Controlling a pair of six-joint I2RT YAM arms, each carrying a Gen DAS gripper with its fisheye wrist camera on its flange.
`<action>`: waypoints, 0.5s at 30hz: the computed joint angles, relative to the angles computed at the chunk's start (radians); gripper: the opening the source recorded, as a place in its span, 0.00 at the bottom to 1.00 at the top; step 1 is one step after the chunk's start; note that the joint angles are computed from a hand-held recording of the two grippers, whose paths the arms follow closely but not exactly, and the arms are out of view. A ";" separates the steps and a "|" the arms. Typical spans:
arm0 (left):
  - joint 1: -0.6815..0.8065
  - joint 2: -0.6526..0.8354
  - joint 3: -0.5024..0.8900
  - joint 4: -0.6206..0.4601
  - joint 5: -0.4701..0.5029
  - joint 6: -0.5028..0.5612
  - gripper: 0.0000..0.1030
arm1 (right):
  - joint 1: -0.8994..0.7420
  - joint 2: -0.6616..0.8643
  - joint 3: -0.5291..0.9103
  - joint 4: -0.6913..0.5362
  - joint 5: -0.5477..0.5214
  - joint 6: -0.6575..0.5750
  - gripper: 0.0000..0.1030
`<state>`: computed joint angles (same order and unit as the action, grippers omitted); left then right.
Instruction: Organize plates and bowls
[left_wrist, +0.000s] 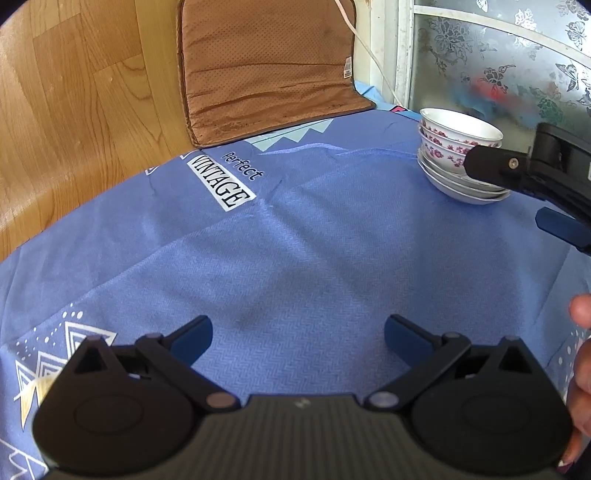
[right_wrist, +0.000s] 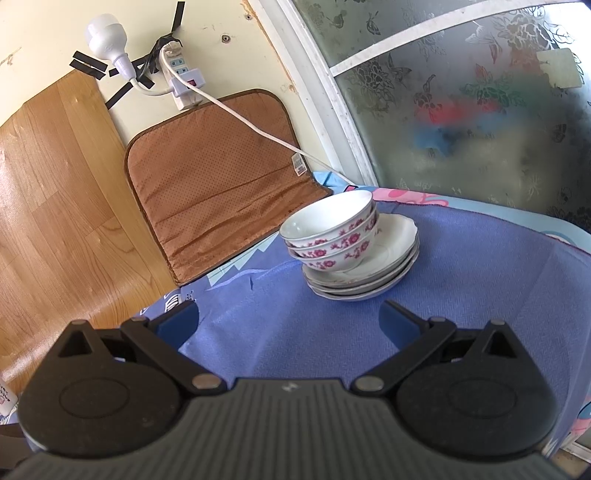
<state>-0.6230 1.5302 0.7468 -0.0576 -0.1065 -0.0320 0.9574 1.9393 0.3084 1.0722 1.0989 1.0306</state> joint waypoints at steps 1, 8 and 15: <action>0.000 0.000 0.000 0.000 0.000 0.001 1.00 | 0.000 0.000 0.000 0.000 0.000 0.000 1.00; 0.000 0.002 0.002 -0.001 -0.002 0.001 1.00 | 0.002 0.002 0.001 -0.002 0.003 0.002 1.00; 0.001 0.003 0.002 0.002 -0.003 0.002 1.00 | -0.003 0.003 -0.002 0.006 -0.004 -0.003 1.00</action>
<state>-0.6222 1.5333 0.7483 -0.0554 -0.1096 -0.0302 0.9542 1.9419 0.3068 1.0784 1.0945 1.0276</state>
